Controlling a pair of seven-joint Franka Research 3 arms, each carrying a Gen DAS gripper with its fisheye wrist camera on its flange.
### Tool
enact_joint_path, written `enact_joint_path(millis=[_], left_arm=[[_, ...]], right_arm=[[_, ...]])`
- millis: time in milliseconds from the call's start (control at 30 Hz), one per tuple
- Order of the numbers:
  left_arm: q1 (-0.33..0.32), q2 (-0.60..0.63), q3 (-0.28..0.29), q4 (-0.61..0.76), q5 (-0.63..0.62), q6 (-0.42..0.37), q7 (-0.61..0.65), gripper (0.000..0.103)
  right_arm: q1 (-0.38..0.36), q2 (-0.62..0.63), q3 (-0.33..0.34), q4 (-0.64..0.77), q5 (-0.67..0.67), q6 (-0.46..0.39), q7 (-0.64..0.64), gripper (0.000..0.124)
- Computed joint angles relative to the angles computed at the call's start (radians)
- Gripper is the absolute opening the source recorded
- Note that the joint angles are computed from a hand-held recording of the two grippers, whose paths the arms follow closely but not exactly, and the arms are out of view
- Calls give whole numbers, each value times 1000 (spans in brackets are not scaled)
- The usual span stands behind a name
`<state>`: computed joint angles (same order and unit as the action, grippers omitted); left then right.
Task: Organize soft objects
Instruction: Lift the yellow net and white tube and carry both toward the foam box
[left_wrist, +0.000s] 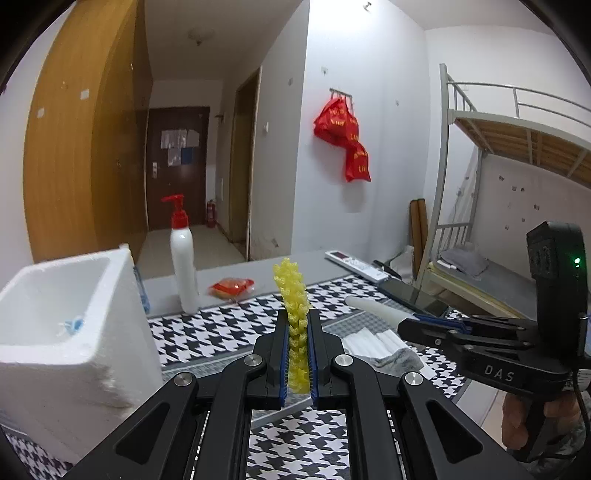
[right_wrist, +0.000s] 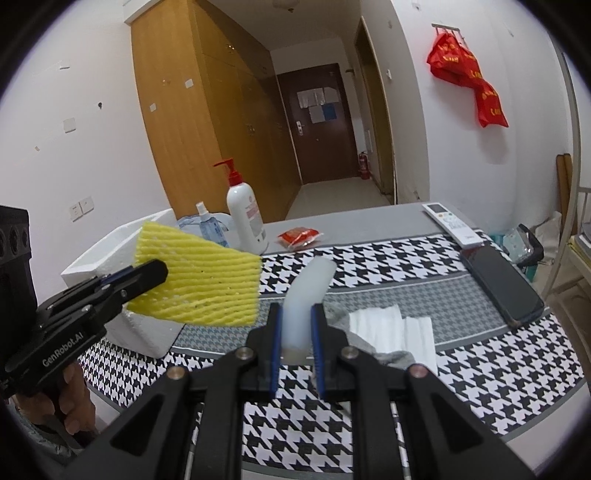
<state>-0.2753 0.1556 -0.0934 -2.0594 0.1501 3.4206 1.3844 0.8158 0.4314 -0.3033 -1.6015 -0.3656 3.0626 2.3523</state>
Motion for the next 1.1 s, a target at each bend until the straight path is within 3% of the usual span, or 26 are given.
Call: enact_joint_path(millis=[167, 600, 1100], left_arm=[[-21, -26, 22, -27, -49, 22, 47, 9], [7, -75, -11, -79, -197, 71, 187, 9], [47, -124, -59, -121, -365, 116, 333, 9]], right_arm=[[-8, 15, 16, 30, 11, -6, -24, 18], [27, 35, -8, 78, 10, 5, -37, 18], [17, 77, 23, 157, 67, 8, -123, 18]])
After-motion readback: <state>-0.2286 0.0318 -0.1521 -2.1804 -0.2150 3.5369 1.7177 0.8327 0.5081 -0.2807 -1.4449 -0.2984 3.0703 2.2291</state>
